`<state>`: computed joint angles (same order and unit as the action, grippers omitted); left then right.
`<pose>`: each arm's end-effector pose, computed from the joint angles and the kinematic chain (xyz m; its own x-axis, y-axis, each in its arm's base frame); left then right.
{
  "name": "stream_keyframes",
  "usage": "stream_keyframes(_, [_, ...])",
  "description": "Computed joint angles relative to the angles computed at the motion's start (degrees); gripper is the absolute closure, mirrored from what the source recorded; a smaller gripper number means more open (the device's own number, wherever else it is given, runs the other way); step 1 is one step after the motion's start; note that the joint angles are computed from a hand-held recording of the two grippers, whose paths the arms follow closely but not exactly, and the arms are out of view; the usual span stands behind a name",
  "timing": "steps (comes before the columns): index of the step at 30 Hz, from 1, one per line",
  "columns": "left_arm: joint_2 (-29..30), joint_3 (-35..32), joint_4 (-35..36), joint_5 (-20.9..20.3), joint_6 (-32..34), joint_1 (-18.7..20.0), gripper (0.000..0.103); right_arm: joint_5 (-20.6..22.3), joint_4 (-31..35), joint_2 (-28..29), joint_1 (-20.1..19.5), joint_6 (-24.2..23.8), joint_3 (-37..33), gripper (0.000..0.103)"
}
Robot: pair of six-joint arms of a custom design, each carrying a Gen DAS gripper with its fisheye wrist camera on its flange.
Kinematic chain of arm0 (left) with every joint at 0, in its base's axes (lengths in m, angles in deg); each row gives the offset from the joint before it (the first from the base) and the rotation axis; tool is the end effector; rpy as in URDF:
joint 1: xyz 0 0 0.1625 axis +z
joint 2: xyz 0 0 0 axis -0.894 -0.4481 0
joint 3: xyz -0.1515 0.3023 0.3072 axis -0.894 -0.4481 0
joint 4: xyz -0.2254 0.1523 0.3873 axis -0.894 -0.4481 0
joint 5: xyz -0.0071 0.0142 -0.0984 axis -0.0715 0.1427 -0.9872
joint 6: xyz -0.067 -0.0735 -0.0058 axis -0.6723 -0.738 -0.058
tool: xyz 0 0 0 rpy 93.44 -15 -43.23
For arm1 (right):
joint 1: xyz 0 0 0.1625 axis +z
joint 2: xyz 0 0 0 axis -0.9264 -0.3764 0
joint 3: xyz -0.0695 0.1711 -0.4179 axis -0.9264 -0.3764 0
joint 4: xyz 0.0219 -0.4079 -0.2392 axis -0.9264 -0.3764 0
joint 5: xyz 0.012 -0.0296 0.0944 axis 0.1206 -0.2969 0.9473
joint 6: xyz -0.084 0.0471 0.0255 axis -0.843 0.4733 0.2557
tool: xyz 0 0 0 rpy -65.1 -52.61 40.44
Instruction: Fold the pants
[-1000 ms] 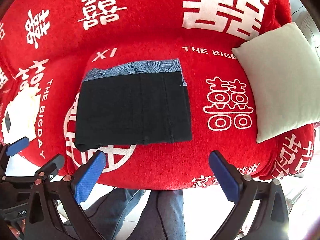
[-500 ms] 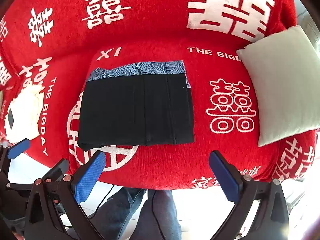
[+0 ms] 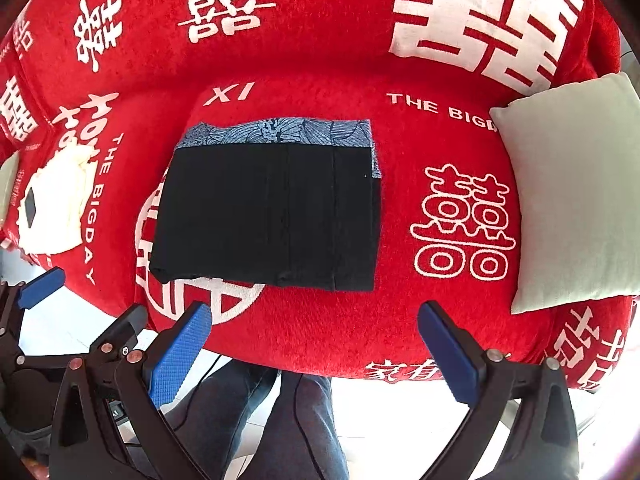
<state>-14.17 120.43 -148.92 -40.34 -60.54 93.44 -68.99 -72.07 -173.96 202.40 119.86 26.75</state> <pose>-0.4135 -0.4480 0.0765 -0.5583 0.4894 -0.6700 0.4316 0.8609 0.2692 0.3058 -0.1960 0.4649 -0.6751 0.3961 0.6224 0.2542 0.9169 -0.3078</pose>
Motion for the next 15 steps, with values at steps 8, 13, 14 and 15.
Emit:
stream_keyframes(8, [0.53,-0.47,0.85,0.54,-1.09,-1.06,0.0,0.12,-0.65,-1.06,-0.31,-1.22,0.33,0.0])
stream_keyframes(13, [0.55,-0.52,1.22,0.95,-1.41,-1.58,0.0,0.55,-1.43,-1.55,-0.6,-1.43,0.7,0.0])
stream_keyframes(14, [0.56,-0.53,1.29,1.0,-1.5,-1.65,0.0,0.58,-1.45,-1.52,-0.6,-1.51,0.7,0.0])
stream_keyframes(15, [0.55,-0.55,1.36,0.96,-1.69,-1.73,0.0,0.58,-1.46,-1.47,-0.59,-1.54,0.7,0.0])
